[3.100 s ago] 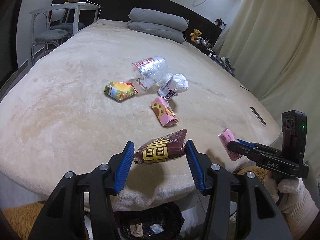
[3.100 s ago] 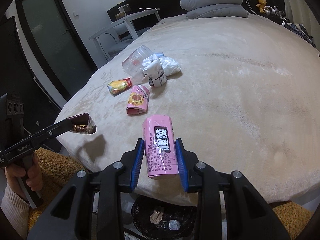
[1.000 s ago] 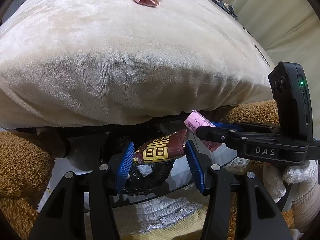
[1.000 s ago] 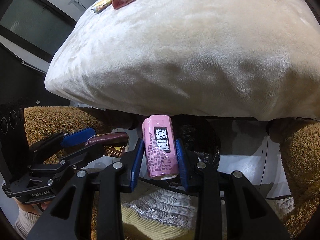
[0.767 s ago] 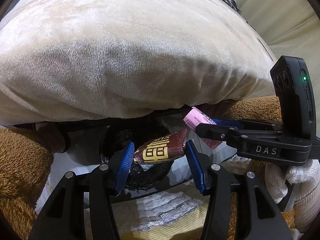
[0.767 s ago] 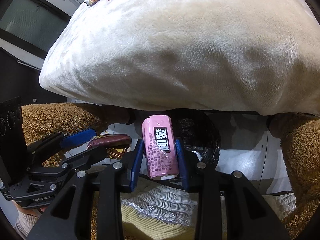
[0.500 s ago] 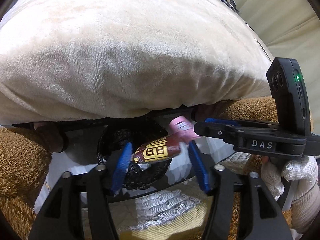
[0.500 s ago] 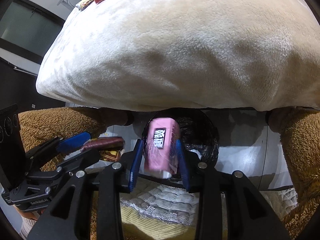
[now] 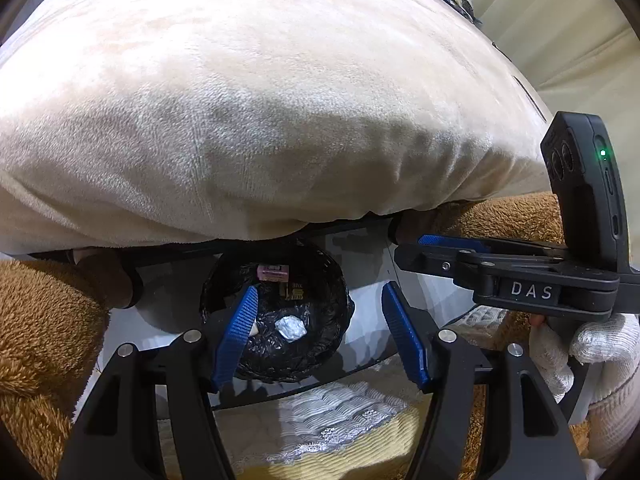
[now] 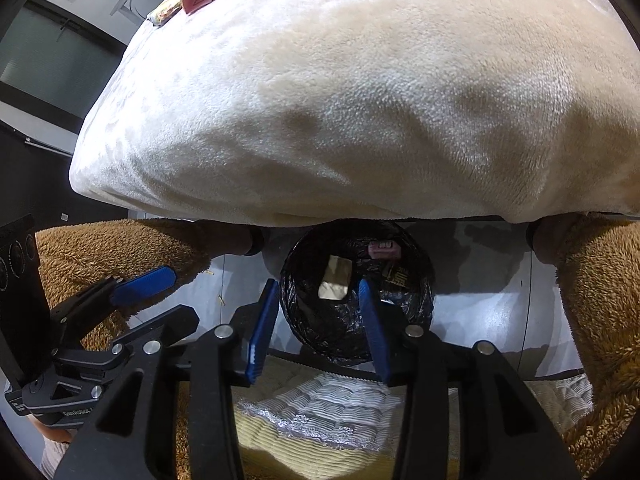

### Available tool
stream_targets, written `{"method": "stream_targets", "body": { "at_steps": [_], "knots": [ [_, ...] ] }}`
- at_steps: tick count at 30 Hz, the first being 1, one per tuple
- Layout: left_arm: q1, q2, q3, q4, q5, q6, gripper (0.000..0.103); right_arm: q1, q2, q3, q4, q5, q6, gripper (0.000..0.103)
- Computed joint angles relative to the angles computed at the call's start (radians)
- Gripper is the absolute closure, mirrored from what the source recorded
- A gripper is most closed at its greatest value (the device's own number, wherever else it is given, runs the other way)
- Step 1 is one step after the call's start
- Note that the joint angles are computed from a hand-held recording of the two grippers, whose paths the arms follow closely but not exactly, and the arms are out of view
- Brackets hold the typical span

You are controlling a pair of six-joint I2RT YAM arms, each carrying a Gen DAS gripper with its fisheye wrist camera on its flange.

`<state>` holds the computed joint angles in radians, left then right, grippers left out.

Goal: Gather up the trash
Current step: 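Open both tools over the bin to drop the wrapper and pink can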

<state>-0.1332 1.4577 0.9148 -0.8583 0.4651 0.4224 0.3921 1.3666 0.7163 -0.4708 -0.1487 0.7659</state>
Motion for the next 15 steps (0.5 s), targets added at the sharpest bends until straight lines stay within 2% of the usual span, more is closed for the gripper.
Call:
{"method": "stream_targets", "body": {
  "at_steps": [10, 15],
  "knots": [
    [0.059, 0.012, 0.038, -0.017, 0.074, 0.007, 0.040, 0.013, -0.172, -0.056, 0.045, 0.055, -0.010, 0.060],
    [0.073, -0.053, 0.024, 0.000, 0.104, 0.010, 0.040, 0.029, -0.256, -0.054, 0.056, 0.107, -0.055, 0.060]
  ]
}}
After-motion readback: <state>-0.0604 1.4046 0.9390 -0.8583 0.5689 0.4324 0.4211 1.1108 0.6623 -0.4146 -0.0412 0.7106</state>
